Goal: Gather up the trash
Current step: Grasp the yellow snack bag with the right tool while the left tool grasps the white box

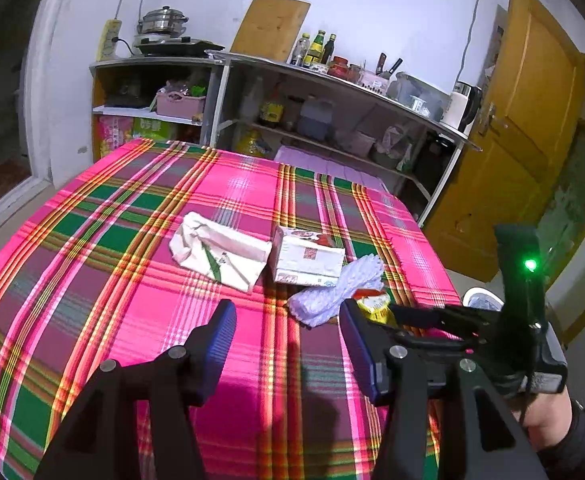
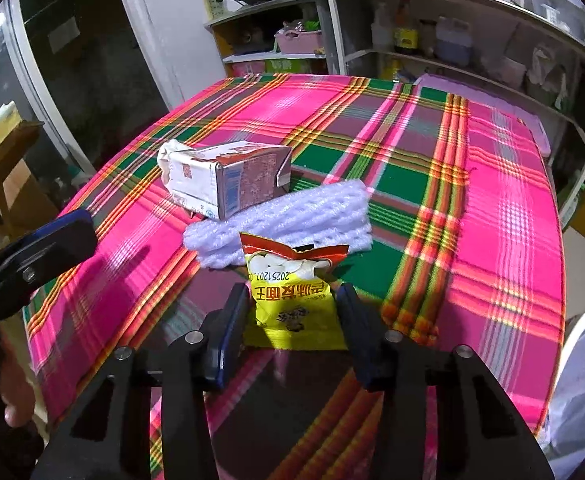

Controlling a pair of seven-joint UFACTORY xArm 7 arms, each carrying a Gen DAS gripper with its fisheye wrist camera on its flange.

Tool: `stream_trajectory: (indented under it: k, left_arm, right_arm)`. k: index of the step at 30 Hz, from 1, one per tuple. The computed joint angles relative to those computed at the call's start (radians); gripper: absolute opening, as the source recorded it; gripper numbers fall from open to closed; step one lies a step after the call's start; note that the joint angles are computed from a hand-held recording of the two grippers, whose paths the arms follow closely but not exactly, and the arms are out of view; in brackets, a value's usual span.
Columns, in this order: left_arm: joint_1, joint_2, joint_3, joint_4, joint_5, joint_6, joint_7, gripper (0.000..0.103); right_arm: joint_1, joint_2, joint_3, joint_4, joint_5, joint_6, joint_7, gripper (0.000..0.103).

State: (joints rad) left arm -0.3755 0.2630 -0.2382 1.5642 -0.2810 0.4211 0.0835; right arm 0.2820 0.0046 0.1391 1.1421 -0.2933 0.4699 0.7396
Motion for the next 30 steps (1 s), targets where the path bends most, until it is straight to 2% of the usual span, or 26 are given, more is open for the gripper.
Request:
stream_trajectory:
  k: [6,11,17,24,27,29,30]
  left_arm:
    - [-0.036,0.069,0.017,0.088,0.068,0.035,-0.049,0.054]
    - [-0.069,0.128,0.037,0.167,0.142,0.056,-0.096,0.063]
    - [-0.113,0.214,0.068,0.292,0.235,0.100,-0.143,0.064]
    - [-0.147,0.315,0.092,0.443,0.288,0.162,-0.177,0.064]
    - [-0.149,0.339,0.093,0.478,0.289,0.187,-0.186,0.063]
    - [-0.153,0.346,0.098,0.487,0.295,0.194,-0.192,0.053]
    - [-0.156,0.347,0.101,0.489,0.299,0.200,-0.195,0.053]
  right_arm:
    - [-0.012,-0.085,0.007,-0.096,0.021,-0.033,0.024,0.046]
    - [-0.031,-0.136,0.019,-0.152,0.045,-0.048,0.017,0.045]
    - [-0.051,-0.164,0.028,-0.189,0.064,-0.066,0.013,0.046]
    - [-0.066,-0.184,0.033,-0.217,0.080,-0.083,0.007,0.046]
    - [-0.072,-0.191,0.037,-0.226,0.079,-0.086,0.012,0.046]
    - [-0.073,-0.196,0.038,-0.234,0.084,-0.089,0.014,0.045]
    - [-0.076,-0.199,0.040,-0.236,0.081,-0.087,0.019,0.045]
